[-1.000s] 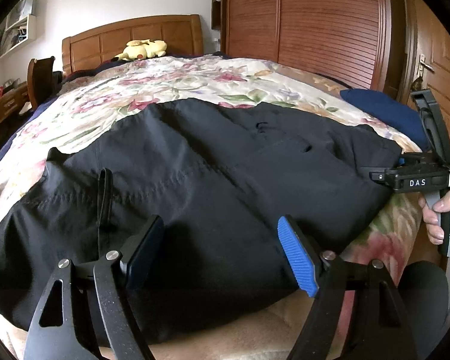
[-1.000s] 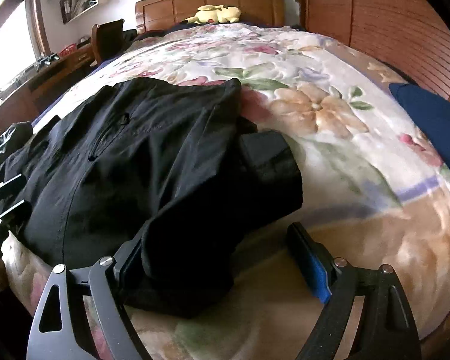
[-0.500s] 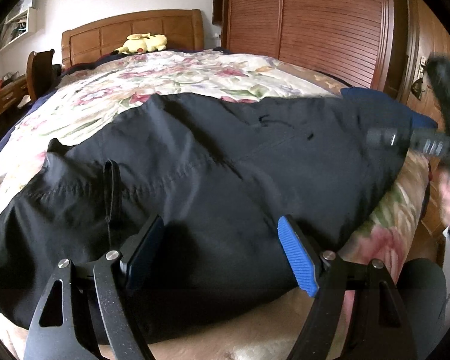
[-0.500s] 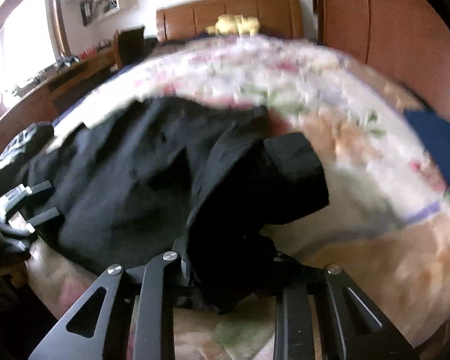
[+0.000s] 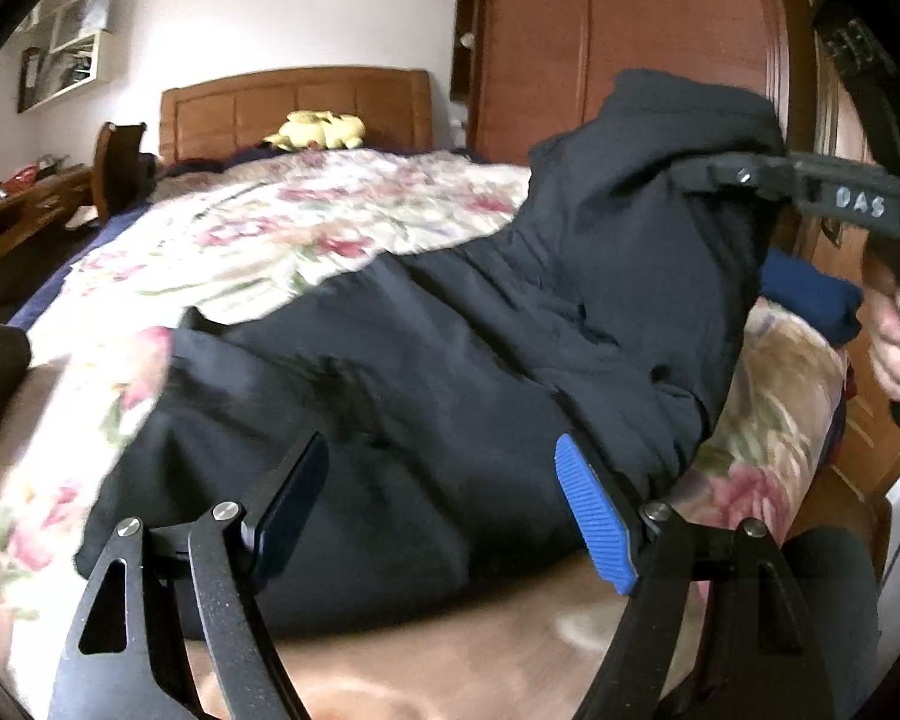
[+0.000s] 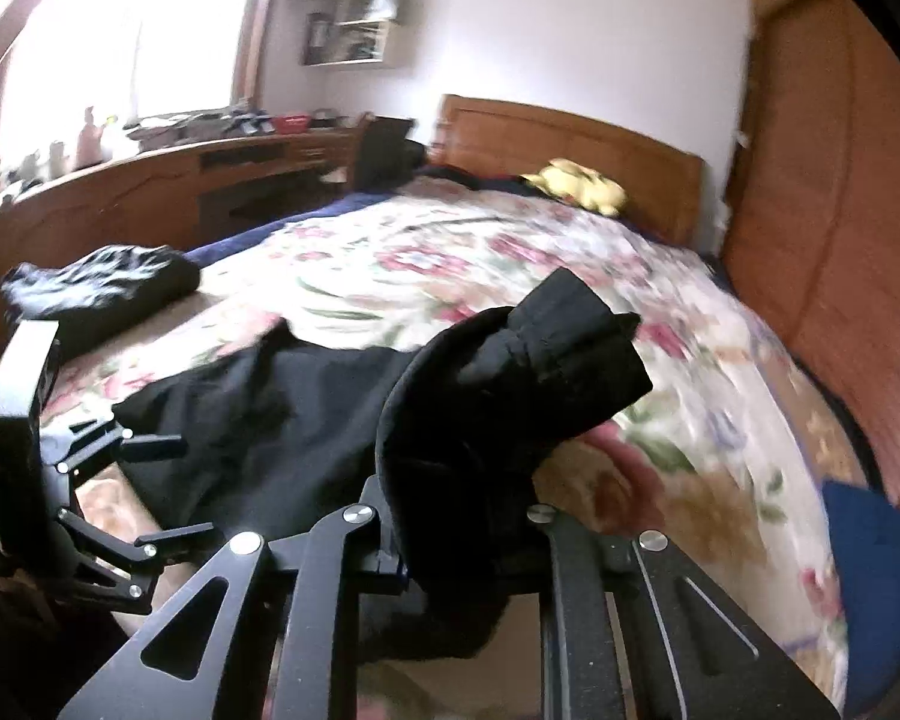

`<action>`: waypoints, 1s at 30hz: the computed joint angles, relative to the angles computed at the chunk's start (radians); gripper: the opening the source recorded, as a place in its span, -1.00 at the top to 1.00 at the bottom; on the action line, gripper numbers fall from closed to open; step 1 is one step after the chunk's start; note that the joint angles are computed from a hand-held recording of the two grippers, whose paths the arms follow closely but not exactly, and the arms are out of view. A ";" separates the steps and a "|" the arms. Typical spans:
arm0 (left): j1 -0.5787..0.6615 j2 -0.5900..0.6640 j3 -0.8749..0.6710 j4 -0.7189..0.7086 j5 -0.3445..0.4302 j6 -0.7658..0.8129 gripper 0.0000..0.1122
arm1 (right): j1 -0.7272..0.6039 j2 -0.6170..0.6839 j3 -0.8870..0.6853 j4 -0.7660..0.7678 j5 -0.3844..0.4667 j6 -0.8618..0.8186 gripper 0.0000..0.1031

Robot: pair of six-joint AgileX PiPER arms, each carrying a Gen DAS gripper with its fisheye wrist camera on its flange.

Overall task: Fold large clothes
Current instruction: 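Grasp the folded black coat with the right gripper and lift it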

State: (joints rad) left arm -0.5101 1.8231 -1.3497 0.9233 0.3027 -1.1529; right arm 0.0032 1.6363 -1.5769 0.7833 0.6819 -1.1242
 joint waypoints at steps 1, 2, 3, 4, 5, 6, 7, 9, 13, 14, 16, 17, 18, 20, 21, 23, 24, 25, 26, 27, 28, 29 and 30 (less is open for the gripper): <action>0.008 -0.031 0.039 0.064 -0.005 -0.065 -0.41 | 0.019 0.000 0.002 -0.003 -0.005 -0.005 0.68; 0.016 -0.054 0.068 0.109 -0.007 -0.110 -0.41 | 0.041 0.002 -0.001 -0.010 -0.010 -0.005 0.69; 0.025 -0.080 0.102 0.164 -0.008 -0.166 -0.41 | 0.066 0.005 -0.006 -0.023 -0.018 0.002 0.70; 0.035 -0.102 0.128 0.201 -0.008 -0.206 -0.41 | 0.094 0.010 -0.016 -0.041 -0.027 0.018 0.70; 0.046 -0.118 0.149 0.228 -0.005 -0.235 -0.41 | 0.111 0.019 -0.029 -0.045 -0.027 0.022 0.71; 0.056 -0.136 0.170 0.256 0.001 -0.268 -0.41 | 0.136 0.030 -0.051 -0.061 -0.027 0.042 0.72; 0.069 -0.155 0.194 0.282 0.002 -0.302 -0.41 | 0.163 0.039 -0.066 -0.075 -0.032 0.057 0.72; 0.106 -0.195 0.245 0.325 -0.011 -0.360 -0.41 | 0.217 0.063 -0.099 -0.099 -0.037 0.079 0.73; 0.182 -0.277 0.350 0.432 -0.037 -0.510 -0.41 | 0.304 0.115 -0.163 -0.141 -0.022 0.122 0.73; 0.200 -0.295 0.374 0.469 -0.050 -0.556 -0.41 | 0.317 0.126 -0.175 -0.146 -0.011 0.125 0.73; 0.234 -0.333 0.417 0.513 -0.066 -0.619 -0.41 | 0.353 0.154 -0.199 -0.165 -0.002 0.139 0.73; 0.248 -0.346 0.435 0.537 -0.066 -0.648 -0.41 | 0.364 0.175 -0.219 -0.170 0.002 0.142 0.74; 0.258 -0.351 0.446 0.557 -0.063 -0.671 -0.41 | 0.373 0.182 -0.222 -0.165 0.004 0.135 0.74; 0.273 -0.363 0.468 0.585 -0.055 -0.703 -0.41 | 0.393 0.206 -0.250 -0.164 0.022 0.136 0.74; 0.281 -0.365 0.474 0.597 -0.056 -0.715 -0.41 | 0.384 0.212 -0.257 -0.149 0.043 0.119 0.74; 0.294 -0.375 0.493 0.624 -0.055 -0.745 -0.41 | 0.370 0.262 -0.326 -0.157 0.122 0.121 0.73; 0.301 -0.375 0.497 0.636 -0.059 -0.757 -0.41 | 0.369 0.279 -0.343 -0.167 0.157 0.132 0.73; 0.311 -0.379 0.504 0.648 -0.064 -0.766 -0.41 | 0.369 0.305 -0.370 -0.191 0.193 0.154 0.72; 0.315 -0.381 0.509 0.656 -0.065 -0.771 -0.41 | 0.373 0.325 -0.383 -0.223 0.212 0.165 0.69; 0.320 -0.377 0.509 0.667 -0.067 -0.780 -0.41 | 0.375 0.337 -0.390 -0.240 0.220 0.162 0.66; 0.322 -0.376 0.511 0.674 -0.069 -0.787 -0.41 | 0.374 0.343 -0.383 -0.250 0.220 0.156 0.65; 0.325 -0.375 0.512 0.677 -0.073 -0.790 -0.41 | 0.372 0.348 -0.386 -0.257 0.229 0.159 0.63; 0.327 -0.380 0.520 0.678 -0.076 -0.790 -0.41 | 0.370 0.350 -0.392 -0.268 0.237 0.165 0.59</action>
